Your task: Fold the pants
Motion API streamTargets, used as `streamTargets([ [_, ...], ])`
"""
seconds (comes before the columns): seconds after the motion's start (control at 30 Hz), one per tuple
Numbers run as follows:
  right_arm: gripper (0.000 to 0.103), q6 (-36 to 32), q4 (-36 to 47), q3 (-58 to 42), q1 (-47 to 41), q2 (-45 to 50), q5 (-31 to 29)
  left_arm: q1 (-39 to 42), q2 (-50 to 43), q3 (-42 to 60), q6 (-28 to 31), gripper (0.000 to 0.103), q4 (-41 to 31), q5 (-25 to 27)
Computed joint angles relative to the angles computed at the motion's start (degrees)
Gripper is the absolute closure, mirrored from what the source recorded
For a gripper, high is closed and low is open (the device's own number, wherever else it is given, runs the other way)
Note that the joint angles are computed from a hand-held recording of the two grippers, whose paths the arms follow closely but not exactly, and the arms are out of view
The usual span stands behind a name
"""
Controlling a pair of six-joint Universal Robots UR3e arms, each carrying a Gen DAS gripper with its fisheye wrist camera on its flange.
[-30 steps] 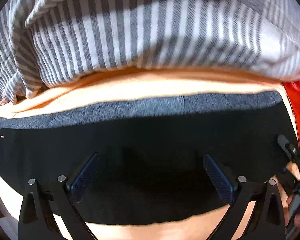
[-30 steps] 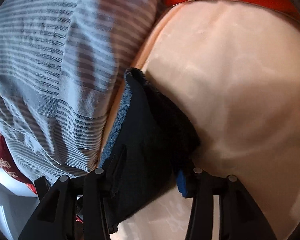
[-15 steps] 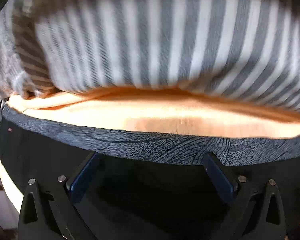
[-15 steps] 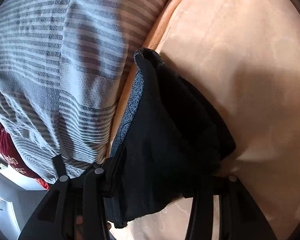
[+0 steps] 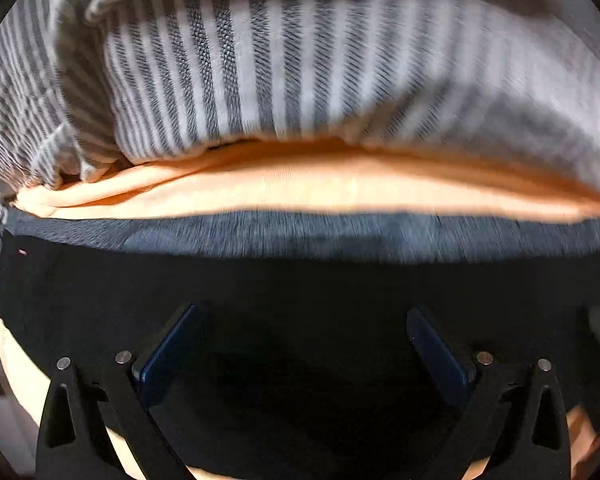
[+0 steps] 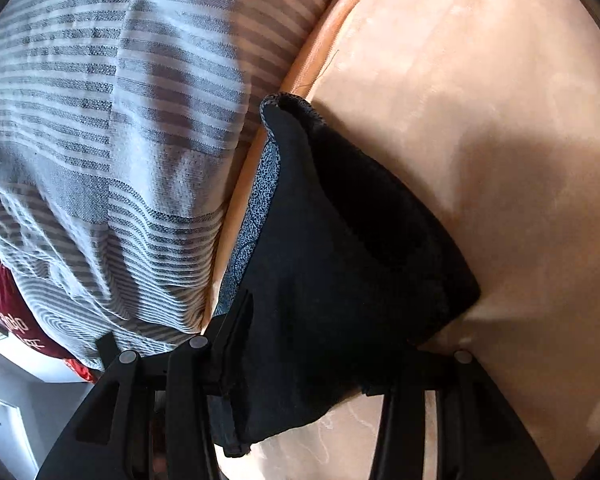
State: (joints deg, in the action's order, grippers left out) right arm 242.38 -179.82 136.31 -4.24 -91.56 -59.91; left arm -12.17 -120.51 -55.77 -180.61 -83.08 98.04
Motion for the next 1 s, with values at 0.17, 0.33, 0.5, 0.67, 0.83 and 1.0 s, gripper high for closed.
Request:
streamTargets([
  [0.17,0.085,0.64,0.85,1.5,-0.9,-2.4,0.8,-2.08,5.11,-11.91,2.7,0.0,6.78,2.92],
  [0.33,0.087,0.32,1.88,-1.93,0.48,-4.03,0.84,-4.18,8.93,-22.21,5.26,0.0,18.04,4.49],
  [0.5,0.087,0.41,3.85,-10.19,5.16,-2.29,-1.39,0.2,11.9,-21.39,5.74,0.0,10.78,-1.96],
  [0.67,0.087,-3.75,12.04,-23.99,12.37,1.63,-5.91,5.7,16.15,-23.7,12.53,0.0,10.3,-4.62],
  [0.83,0.087,-9.16,25.8,-44.69,23.3,11.04,-15.43,15.78,19.16,-23.33,19.33,0.0,8.19,-7.86],
  [1.0,0.087,-14.43,42.03,-70.61,32.63,25.51,-23.06,27.3,17.97,-18.71,23.14,0.0,4.91,-9.31],
])
